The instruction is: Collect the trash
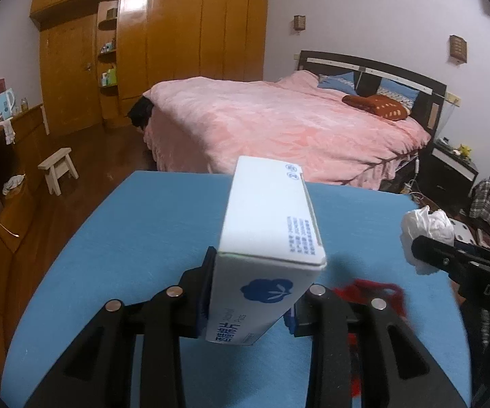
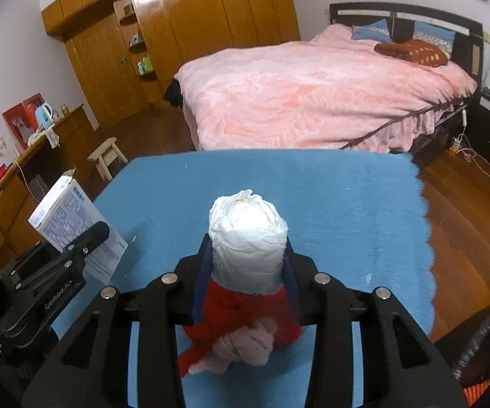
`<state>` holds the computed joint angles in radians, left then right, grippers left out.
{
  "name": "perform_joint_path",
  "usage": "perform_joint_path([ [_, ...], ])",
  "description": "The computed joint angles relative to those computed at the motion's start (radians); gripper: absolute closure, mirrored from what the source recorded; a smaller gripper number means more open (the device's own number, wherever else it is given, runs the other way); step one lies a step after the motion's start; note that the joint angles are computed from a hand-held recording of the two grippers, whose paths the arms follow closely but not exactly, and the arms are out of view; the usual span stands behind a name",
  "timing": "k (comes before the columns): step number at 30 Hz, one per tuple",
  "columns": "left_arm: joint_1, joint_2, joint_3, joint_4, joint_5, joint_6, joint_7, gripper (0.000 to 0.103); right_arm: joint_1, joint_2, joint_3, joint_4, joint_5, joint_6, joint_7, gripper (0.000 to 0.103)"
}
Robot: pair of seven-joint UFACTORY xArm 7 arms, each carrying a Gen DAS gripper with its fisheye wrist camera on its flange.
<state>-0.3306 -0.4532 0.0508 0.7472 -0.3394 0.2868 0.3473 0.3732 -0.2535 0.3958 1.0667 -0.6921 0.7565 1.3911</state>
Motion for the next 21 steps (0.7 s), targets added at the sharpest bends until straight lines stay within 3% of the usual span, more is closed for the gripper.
perform_joint_path([
  [7, -0.007, -0.124, -0.045, -0.046, 0.031, 0.053, -0.054, 0.070, -0.003, -0.148, 0.040, -0.061, 0.030, 0.070, -0.006, 0.066],
  [21, -0.126, -0.350, -0.090, -0.121, 0.042, 0.153, -0.133, 0.070, -0.058, -0.504, 0.176, -0.166, 0.228, 0.246, -0.067, 0.066],
])
